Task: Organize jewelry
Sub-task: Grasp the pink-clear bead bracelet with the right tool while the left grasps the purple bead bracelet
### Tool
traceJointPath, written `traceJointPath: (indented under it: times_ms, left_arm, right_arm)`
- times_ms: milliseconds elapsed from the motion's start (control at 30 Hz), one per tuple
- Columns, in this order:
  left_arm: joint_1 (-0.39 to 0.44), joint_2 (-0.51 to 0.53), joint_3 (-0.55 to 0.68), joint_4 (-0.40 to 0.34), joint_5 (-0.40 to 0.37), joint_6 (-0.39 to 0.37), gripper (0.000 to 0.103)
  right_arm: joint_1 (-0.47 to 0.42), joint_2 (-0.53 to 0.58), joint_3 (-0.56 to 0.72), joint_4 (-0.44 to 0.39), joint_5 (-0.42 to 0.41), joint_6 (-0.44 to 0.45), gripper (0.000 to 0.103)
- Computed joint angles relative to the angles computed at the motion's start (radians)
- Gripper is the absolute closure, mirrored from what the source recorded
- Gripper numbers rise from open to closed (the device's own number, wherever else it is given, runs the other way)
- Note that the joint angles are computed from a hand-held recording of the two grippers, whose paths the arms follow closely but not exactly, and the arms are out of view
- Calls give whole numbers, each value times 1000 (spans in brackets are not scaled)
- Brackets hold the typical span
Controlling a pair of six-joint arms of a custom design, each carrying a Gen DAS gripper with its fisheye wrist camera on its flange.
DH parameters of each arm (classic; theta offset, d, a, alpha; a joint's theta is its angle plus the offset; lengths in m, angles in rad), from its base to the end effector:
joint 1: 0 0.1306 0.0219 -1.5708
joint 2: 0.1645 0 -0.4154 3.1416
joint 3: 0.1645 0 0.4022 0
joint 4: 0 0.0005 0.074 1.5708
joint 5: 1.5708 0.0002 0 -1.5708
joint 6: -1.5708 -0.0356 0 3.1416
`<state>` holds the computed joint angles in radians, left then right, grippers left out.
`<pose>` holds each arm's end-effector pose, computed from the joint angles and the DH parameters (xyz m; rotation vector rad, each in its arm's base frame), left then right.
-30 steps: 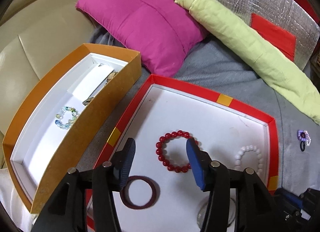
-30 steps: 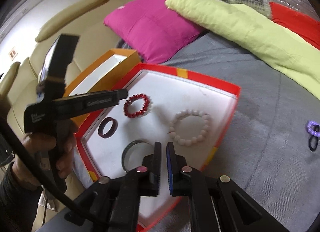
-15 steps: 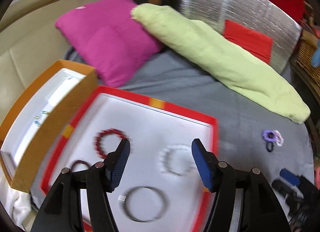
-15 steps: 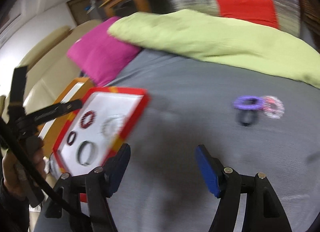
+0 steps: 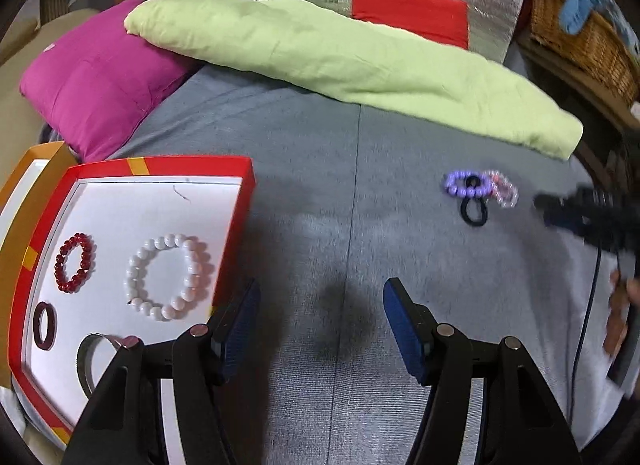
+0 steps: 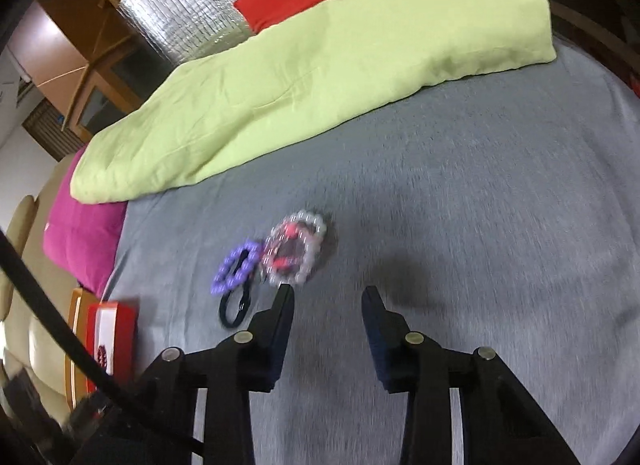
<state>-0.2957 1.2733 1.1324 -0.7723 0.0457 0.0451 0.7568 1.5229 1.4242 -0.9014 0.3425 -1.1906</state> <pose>0.4125 -0.1279 0.3990 0.3310 2.4717 -0.2005 0.3927 0.3537 0.4129 0.6674 2.4344 0.3664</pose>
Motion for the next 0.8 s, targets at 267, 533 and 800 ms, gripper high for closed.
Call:
traceJointPath:
  times_ms: [267,533,800]
  left_arm:
    - [24,4,-6,5,31,30,38]
    - [4,22,22,-2,31,22,38]
    - [-57,159,179,-84,122,51,38]
  right_arm:
    - [-33,119,119,-75,-24,70,82]
    - [-3,74,69,-96,19,84,94]
    - [40,-24,-48,-32,56,67,94]
